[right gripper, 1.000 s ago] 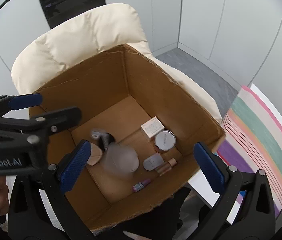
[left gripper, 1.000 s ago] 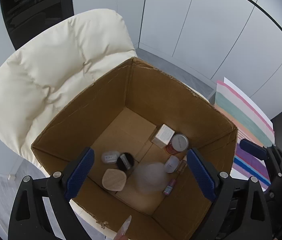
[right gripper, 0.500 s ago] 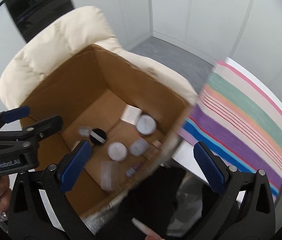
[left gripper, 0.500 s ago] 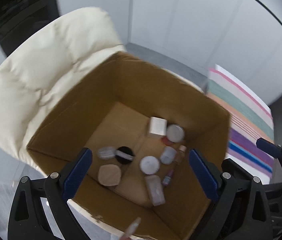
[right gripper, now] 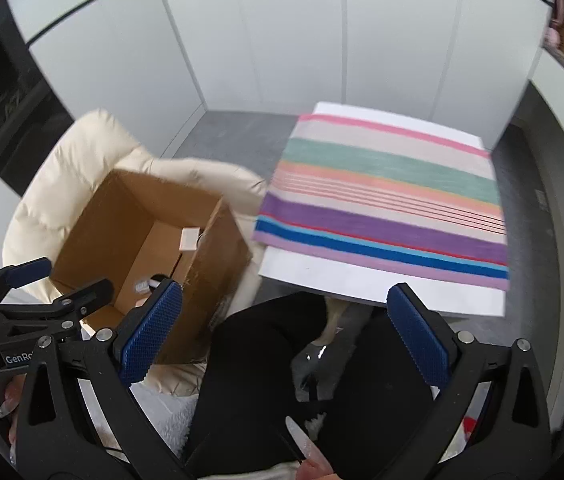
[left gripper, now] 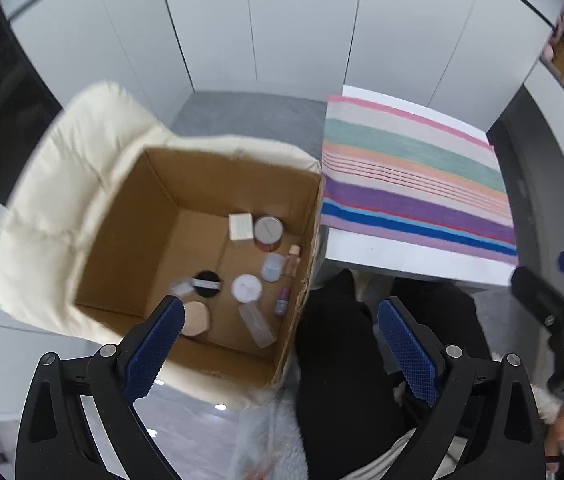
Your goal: Organize objects
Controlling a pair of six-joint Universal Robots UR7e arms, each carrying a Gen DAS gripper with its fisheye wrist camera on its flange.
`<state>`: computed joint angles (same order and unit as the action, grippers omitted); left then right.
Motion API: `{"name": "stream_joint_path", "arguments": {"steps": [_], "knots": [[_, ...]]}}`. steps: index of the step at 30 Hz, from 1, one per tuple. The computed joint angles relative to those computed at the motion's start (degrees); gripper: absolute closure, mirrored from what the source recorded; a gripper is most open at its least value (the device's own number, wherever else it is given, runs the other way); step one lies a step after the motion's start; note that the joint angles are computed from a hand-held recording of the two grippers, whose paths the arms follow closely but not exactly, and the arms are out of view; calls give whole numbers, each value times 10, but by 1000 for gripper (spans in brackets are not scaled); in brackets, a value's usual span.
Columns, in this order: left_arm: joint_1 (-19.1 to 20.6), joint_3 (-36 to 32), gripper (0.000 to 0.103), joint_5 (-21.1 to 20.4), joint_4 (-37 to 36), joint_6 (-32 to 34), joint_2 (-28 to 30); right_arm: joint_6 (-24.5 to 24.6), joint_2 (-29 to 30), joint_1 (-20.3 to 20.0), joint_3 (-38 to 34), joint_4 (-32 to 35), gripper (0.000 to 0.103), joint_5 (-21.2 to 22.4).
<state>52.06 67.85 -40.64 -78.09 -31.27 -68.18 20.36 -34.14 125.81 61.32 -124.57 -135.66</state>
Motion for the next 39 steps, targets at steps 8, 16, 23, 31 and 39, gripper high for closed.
{"name": "stream_joint_path", "arguments": {"steps": [8, 16, 23, 31, 39], "knots": [[-54, -29, 4, 7, 46, -21, 5, 139, -56, 21, 14, 122, 0, -42], [-63, -28, 4, -14, 52, -14, 5, 147, -75, 36, 34, 118, 0, -65], [-66, -19, 4, -19, 52, -17, -3, 144, -72, 38, 33, 121, 0, -61], [-66, -14, 4, -22, 48, -12, -8, 146, -75, 37, 41, 119, 0, -54], [-65, -9, 4, -35, 46, -8, -8, 149, -80, 35, 52, 120, 0, -47]]}}
